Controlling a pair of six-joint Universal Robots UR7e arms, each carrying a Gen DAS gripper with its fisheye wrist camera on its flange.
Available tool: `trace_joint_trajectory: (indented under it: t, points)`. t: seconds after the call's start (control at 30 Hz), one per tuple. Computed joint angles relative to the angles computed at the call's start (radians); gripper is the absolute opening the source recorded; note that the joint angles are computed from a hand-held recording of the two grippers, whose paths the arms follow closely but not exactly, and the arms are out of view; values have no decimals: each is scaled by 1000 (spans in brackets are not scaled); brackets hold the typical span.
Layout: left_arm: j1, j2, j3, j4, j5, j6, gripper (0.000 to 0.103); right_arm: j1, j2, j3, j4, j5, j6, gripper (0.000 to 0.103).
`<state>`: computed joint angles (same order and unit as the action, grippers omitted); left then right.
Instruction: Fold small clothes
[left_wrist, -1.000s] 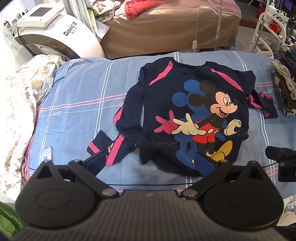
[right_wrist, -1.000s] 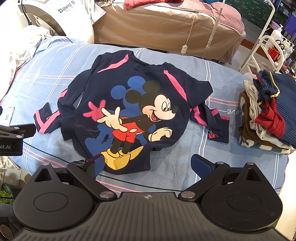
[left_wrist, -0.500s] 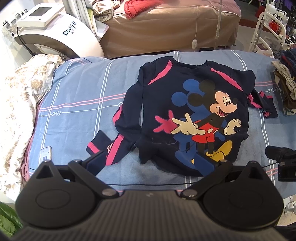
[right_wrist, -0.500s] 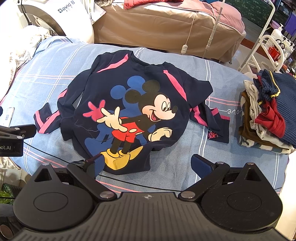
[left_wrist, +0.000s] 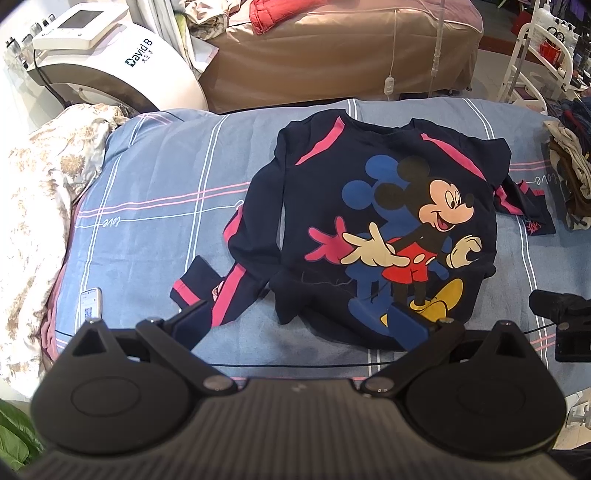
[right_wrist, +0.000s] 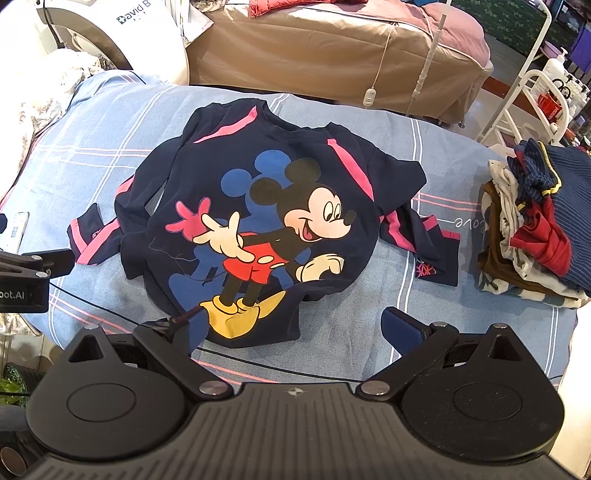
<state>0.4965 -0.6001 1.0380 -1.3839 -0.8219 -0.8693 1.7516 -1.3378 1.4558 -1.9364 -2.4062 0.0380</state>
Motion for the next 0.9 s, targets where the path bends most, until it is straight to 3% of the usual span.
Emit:
trace_joint_trajectory:
  t: [0.33,0.5,0.57,0.7,0.83,0.9]
  points:
    - [7,2,4,8,-15,-8,103,-12,-6,13,-38,23,-16,103]
    - [12,-5,37,-33,-15,13,103,-35,-35,70,-165,68,-97,103]
    - [19,-23,101,-121,-8,68,103,-63,-64,125,-260,130,-160,103]
    - [51,-103,363,-441,-12,237,103,-188,-168,310,-493,353,-312,103]
    - [101,-177,613,-667,-63,314,103,-319,-233,467,-604,440,-404,103]
    - [116,-199,712,-764,-30,370,103,-372,-244,529,-678,478,-479,103]
